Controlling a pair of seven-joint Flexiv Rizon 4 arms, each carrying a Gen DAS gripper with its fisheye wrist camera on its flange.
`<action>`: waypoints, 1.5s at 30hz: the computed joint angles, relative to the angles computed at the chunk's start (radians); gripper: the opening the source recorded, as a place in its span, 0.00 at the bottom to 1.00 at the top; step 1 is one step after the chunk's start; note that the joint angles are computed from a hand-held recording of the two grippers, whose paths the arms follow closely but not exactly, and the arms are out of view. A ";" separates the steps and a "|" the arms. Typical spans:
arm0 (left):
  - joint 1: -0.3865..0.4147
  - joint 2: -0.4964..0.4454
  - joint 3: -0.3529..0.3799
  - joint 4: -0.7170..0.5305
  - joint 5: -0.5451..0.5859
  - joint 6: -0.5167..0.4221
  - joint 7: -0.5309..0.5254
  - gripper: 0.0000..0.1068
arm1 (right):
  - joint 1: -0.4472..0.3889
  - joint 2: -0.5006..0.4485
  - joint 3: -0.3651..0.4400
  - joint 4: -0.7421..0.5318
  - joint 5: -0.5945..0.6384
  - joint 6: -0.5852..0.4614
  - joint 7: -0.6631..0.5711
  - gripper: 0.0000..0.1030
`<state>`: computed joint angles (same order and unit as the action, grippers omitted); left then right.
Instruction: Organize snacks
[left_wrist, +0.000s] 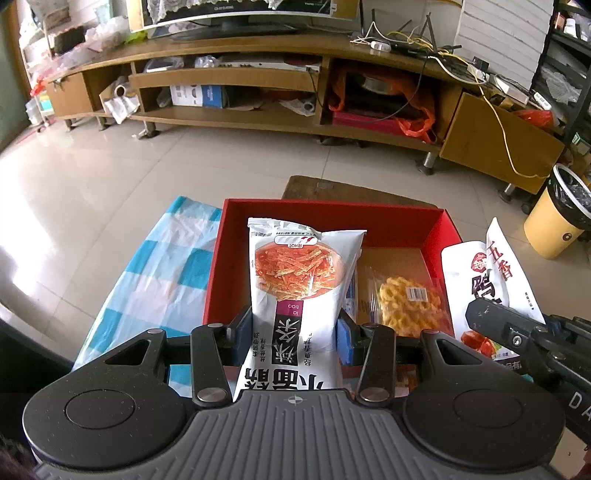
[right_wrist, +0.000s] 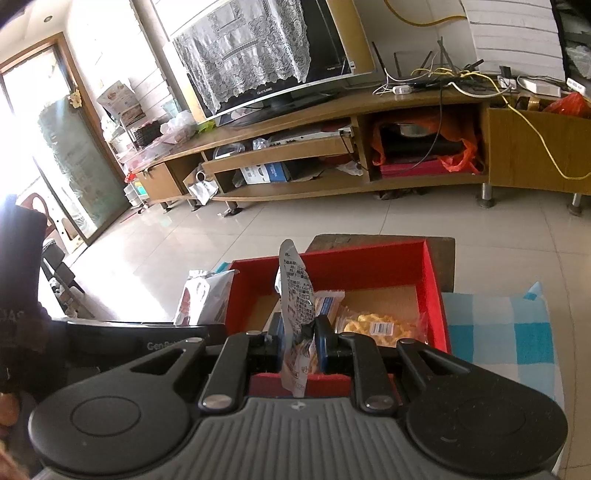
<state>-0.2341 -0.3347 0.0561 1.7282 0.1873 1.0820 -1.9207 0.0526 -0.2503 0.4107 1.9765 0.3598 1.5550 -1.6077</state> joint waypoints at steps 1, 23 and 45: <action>0.000 -0.006 0.000 -0.008 0.002 -0.002 0.000 0.49 | 0.003 -0.004 -0.005 -0.005 -0.003 -0.001 0.003 0.16; -0.016 -0.095 0.025 -0.123 0.027 -0.046 -0.013 0.50 | 0.022 -0.090 -0.061 -0.057 -0.154 -0.023 0.111 0.16; -0.027 -0.164 0.039 -0.198 0.041 -0.083 -0.027 0.50 | 0.029 -0.157 -0.091 -0.090 -0.251 -0.045 0.197 0.16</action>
<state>-0.2611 -0.4987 0.0954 1.5302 0.2281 0.9987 -1.9475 0.0813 -0.4070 0.3194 1.8864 0.1087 1.5100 -1.4107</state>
